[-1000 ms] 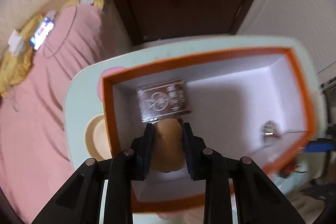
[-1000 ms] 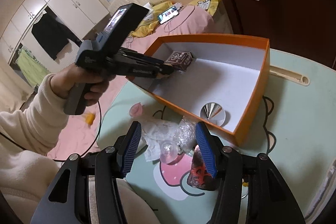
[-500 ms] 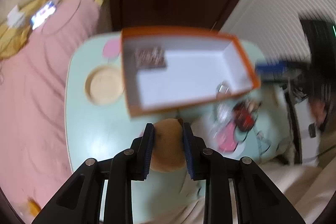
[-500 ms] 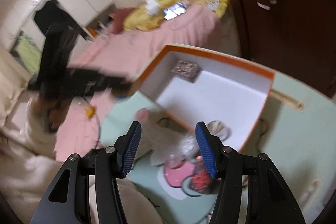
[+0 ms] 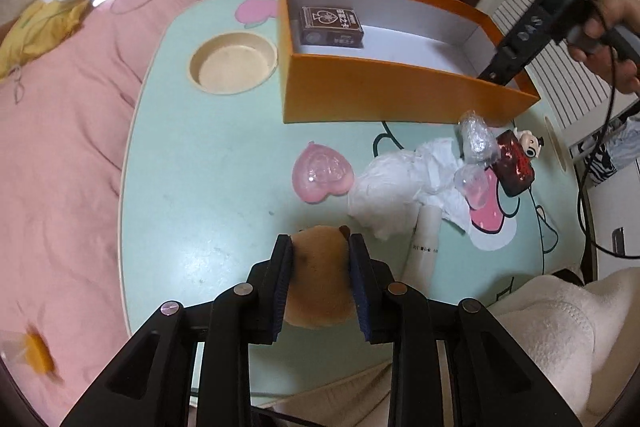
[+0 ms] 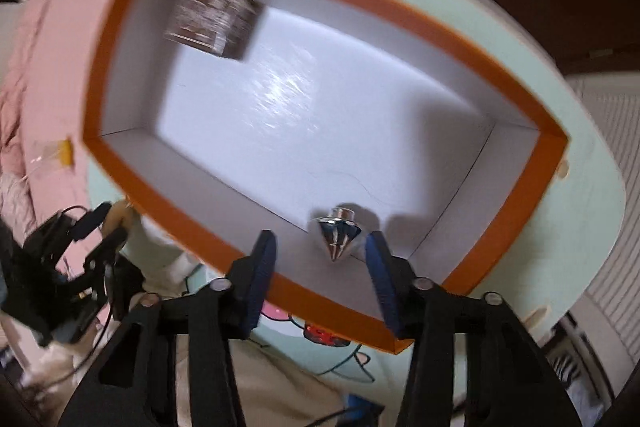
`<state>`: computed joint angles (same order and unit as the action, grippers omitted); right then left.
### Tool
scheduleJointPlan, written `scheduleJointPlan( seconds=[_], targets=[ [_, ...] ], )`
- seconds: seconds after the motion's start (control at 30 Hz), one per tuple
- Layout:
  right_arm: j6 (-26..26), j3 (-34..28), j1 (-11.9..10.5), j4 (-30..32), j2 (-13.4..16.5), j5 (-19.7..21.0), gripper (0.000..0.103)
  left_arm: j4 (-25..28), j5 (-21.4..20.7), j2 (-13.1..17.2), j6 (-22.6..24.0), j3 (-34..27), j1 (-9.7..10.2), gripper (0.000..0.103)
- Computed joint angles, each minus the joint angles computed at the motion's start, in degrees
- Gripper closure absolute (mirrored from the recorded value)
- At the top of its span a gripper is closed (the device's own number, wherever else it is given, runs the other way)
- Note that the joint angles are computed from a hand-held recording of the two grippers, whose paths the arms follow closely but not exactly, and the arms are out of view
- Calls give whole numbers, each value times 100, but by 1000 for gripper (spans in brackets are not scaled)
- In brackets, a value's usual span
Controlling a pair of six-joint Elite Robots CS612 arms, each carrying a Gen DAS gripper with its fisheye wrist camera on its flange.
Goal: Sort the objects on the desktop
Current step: 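Grasp the tan round sponge with the left tool and lift it out, then set the tan sponge on the table with the left tool while the right tool grasps the silver cone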
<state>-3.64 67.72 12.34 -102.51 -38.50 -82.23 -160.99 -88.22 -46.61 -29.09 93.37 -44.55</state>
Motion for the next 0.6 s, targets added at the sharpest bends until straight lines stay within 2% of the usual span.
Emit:
scheduleJointPlan(
  seconds=[0.03, 0.07, 0.1, 0.17, 0.23, 0.3, 0.4, 0.47, 0.6],
  targets=[
    [52, -66, 5, 95, 43, -23, 62, -65, 44, 10, 16, 3, -9, 73],
    [92, -124, 17, 150, 79, -61, 66, -128, 125, 21, 21, 3, -23, 68],
    [131, -182, 31, 201, 115, -102, 67, -164, 195, 36, 28, -6, -35, 57],
    [136, -220, 53, 199, 140, -127, 67, -232, 256, 69, 56, -29, -45, 47],
    [88, -239, 84, 203, 163, -216, 67, -276, 183, 114, 94, -68, -34, 47],
    [79, -248, 110, 205, 187, -331, 73, -332, 117, 131, 65, -76, -17, 47],
    [32, -221, 123, 147, 171, -386, 74, -543, 18, 119, -7, -31, 18, 47],
    [-35, -164, 112, 72, 127, -343, 74, -709, -46, 88, -34, 3, 58, 47],
    [-63, 121, 7, -473, -104, 147, 74, -1015, -44, -9, -143, 101, 135, 47]
  ],
)
